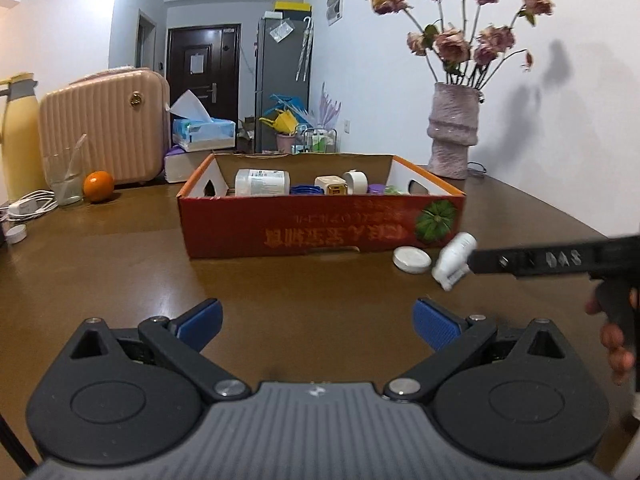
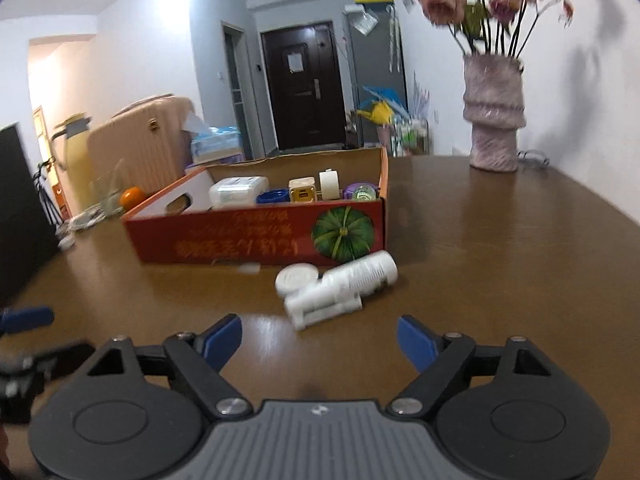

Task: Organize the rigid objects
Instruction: 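Grasp the round white cap with left gripper while right grasps white tube bottle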

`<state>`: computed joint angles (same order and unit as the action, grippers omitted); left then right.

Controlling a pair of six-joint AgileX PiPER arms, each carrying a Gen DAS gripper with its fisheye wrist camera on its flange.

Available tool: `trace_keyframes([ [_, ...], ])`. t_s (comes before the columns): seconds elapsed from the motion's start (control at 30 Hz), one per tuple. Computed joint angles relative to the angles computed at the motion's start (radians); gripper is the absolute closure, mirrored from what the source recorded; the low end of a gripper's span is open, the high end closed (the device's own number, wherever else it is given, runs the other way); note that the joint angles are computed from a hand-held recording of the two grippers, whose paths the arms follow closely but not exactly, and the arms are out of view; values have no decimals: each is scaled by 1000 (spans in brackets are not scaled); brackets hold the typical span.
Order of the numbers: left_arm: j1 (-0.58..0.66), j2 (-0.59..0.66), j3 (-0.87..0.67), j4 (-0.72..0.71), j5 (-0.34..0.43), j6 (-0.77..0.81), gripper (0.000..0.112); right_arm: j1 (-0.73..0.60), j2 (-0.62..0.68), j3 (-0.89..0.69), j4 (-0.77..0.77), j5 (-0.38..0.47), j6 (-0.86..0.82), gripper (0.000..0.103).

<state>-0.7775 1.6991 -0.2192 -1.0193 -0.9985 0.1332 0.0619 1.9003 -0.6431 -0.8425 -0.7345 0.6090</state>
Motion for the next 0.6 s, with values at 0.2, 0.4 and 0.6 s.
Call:
trace_keyframes([
  [0.2,348,63,-215,316,264,66,9,83,197,-394,-256,236,479,52],
  [0.4,409,229,-490,536,446,17,27,96,221,-389,-47,293,201,75],
  [0.6,378,367,-700,381,547,213,54,15,212,-346,-32,256,135,76],
])
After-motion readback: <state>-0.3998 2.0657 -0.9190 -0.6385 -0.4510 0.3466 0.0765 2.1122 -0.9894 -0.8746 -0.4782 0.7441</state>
